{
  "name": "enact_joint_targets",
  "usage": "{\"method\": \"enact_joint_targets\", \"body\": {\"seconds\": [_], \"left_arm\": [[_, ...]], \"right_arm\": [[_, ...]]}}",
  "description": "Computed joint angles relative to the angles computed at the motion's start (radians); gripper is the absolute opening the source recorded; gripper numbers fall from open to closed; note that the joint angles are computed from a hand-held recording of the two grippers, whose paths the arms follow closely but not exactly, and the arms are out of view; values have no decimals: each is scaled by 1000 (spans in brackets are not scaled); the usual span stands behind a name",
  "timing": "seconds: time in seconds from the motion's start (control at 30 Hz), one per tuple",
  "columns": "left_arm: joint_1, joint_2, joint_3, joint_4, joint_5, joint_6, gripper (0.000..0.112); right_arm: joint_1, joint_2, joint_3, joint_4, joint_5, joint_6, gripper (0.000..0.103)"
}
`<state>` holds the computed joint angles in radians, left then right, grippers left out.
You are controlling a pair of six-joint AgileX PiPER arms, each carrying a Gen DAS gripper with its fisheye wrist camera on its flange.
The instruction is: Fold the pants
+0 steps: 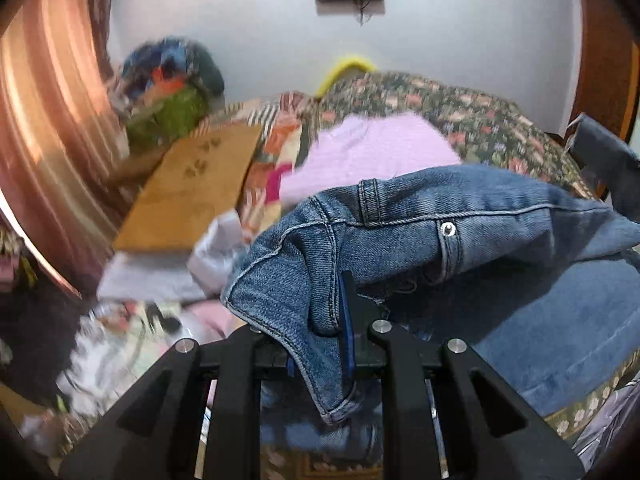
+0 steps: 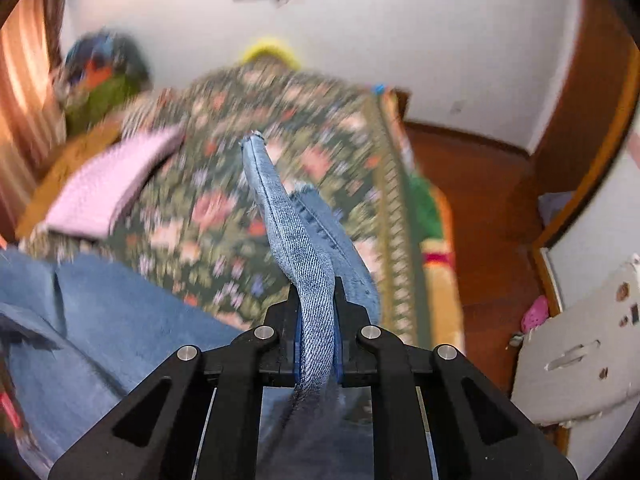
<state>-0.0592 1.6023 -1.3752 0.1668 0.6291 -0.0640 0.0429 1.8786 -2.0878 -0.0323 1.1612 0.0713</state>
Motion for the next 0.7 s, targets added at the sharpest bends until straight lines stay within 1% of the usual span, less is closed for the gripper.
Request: {"method": "enact_joint_targets", "body": {"seconds": [0.07,0.1,0.13,0.17,0.2,0.27,0.3,0.37,0.4,0.47,0.53,0.6,0.67,0.7], "left_arm": [[13,-13,-42,-42,1,72,17],[23,-24,-56,-77,-3,126,17],[33,-31,-66,-115,-3,178,17],[53,-39,-70,-181,-2,258,17],[82,-49,-65,-274,5,353,17],[138,-61,-42,-431,26,515,17],[162,-67,-24,-487,38,572,17],[219,-68,18,-588,90,668,18],[240,-67,47,-617,107,692,19],[260,-67,102,-629,128,710,20],[262,-74,167,-601,117,703,24],[258,-82,209,-580,110,678,26],[261,-99,235,-580,102,664,28],[260,-117,252,-574,95,652,28]], "right_arm": [[-33,-102,110,9,-70,28,10],[-54,-141,158,23,-102,32,10],[-88,-207,236,59,-144,35,10],[-119,-269,317,87,-178,40,10],[-135,-305,369,100,-201,43,10],[-178,-419,545,132,-252,48,10],[-189,-441,591,144,-267,48,10],[-212,-514,753,165,-297,54,10],[-224,-535,813,179,-309,57,10],[-250,-569,935,214,-344,59,10],[-294,-593,1016,286,-369,37,10],[-331,-605,1075,356,-382,8,10],[-332,-610,1106,377,-393,8,10],[-349,-615,1110,392,-379,-11,10]]}}
